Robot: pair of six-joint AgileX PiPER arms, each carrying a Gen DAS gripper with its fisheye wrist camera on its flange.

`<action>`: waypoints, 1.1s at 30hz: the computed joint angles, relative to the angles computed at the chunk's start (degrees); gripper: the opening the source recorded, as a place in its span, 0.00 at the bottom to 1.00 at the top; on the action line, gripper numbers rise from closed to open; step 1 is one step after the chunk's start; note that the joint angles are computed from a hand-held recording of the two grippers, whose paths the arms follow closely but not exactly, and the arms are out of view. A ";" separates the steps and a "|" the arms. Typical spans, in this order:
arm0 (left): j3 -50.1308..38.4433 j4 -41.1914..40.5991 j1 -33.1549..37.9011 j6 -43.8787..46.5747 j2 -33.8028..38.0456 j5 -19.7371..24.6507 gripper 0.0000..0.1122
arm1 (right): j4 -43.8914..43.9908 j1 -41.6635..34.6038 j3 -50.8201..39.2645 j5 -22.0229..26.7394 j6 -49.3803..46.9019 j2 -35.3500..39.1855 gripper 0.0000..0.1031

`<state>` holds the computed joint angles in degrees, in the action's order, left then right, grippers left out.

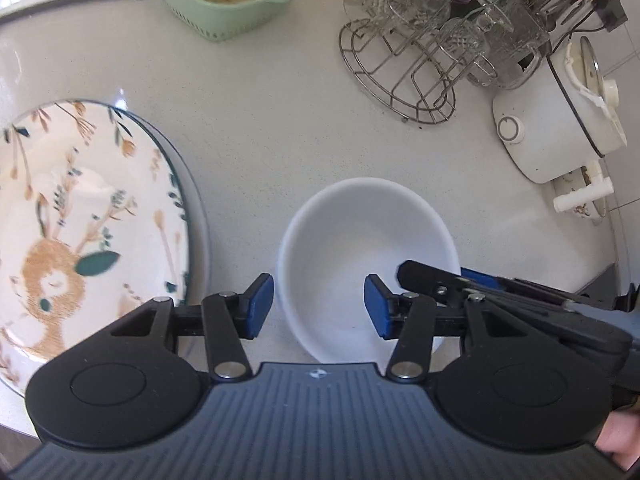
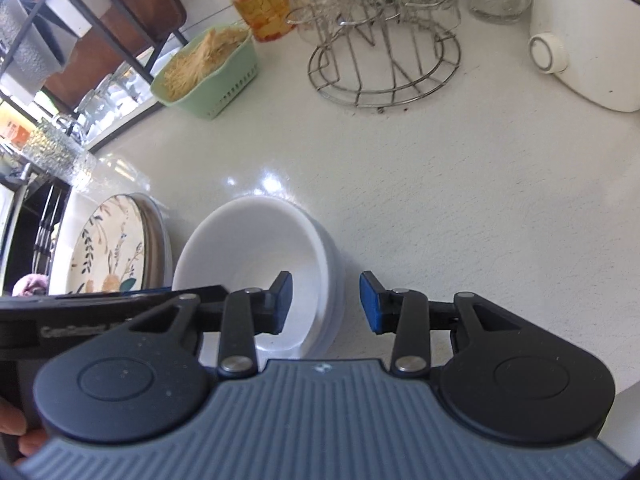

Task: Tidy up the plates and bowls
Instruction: 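Close both grippers on the rim of the nested bowls, then lift the nested bowls and lower them onto the plate stack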

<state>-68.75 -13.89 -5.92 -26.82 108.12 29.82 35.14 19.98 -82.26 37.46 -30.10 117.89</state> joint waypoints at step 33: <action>8.16 4.00 5.40 -8.99 -21.44 1.45 0.51 | 3.75 3.12 -7.19 7.69 -0.29 -6.28 0.25</action>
